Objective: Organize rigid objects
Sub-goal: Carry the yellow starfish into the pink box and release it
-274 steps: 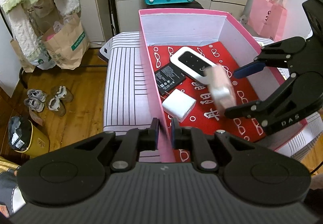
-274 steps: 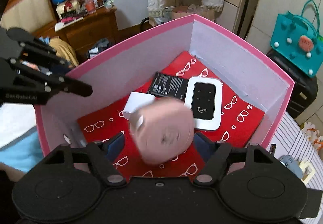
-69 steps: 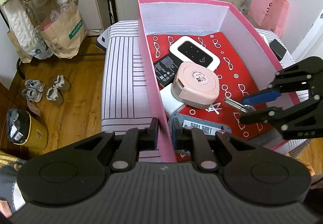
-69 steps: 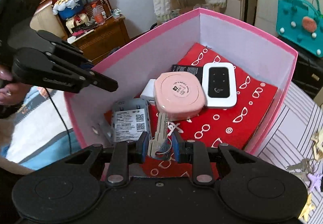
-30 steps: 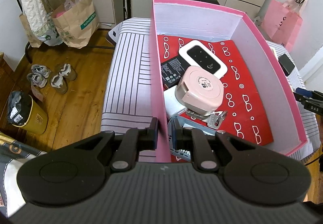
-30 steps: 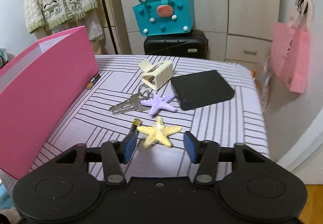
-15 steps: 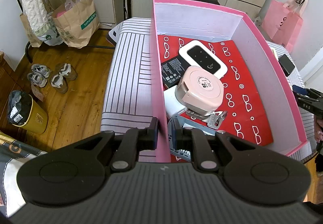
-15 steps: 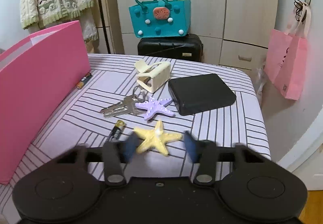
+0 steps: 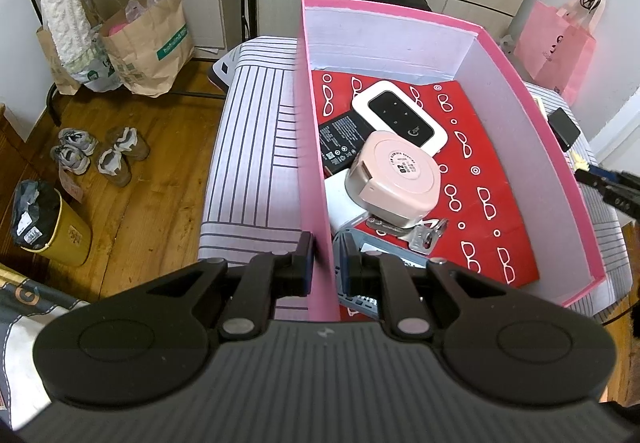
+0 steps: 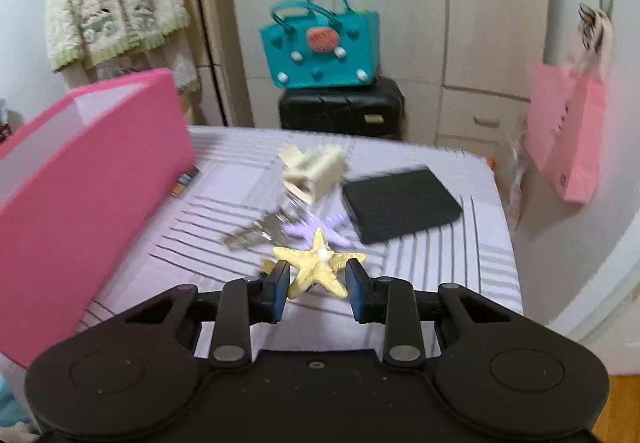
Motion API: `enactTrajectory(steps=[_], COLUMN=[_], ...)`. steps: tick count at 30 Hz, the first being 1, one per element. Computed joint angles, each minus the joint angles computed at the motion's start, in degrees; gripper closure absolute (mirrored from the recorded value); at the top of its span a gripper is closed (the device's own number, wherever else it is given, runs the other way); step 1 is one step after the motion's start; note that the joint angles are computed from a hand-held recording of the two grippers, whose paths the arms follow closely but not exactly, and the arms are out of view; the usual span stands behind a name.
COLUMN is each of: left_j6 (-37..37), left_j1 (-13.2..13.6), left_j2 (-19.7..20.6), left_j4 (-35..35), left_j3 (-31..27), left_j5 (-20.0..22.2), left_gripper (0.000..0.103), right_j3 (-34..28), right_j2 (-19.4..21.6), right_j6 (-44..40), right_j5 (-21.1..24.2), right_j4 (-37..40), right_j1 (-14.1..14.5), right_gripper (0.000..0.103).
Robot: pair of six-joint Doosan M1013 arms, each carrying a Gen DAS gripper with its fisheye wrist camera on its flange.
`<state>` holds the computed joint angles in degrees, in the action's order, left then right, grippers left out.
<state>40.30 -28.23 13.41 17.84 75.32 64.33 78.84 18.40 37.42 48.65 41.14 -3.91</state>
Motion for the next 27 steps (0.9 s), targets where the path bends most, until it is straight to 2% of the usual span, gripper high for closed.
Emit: enactTrajectory(steps=[6, 12, 15, 17, 23, 27], left_j6=[0.7, 2.9, 5.4, 7.1, 12.0, 13.6], left_j1=[0.1, 0.1, -0.2, -0.5, -1.6, -2.0], left_j2=[-0.4, -0.4, -0.2, 0.1, 1.1, 1.2], left_j4=[-0.1, -0.2, 0.2, 0.8, 2.9, 3.5], left_j3=[0.6, 0.4, -0.2, -0.8, -2.4, -2.7], left_j5=[-1.0, -0.7, 0.4, 1.4, 4.8, 5.7], left_gripper=[0.091, 0.091, 0.091, 0.091, 0.091, 0.091], right_j3=[-1.6, -6.0, -9.5, -11.1, -14.2, -15.3], right_j2=[-1.6, -1.0, 0.5, 1.2, 3.2, 4.2], right_j6=[-7.4, -13.5, -13.8, -14.3, -15.2, -14.5], right_j5=[5.0, 16.5, 22.7, 24.5, 24.5, 24.3], right_j4=[7.7, 12.4, 9.9, 6.9, -5.8, -11.2], right_j1=[0.3, 2.1, 4.1, 5.8, 11.5, 13.6], right_gripper=[0.068, 0.068, 0.068, 0.068, 0.068, 0.068])
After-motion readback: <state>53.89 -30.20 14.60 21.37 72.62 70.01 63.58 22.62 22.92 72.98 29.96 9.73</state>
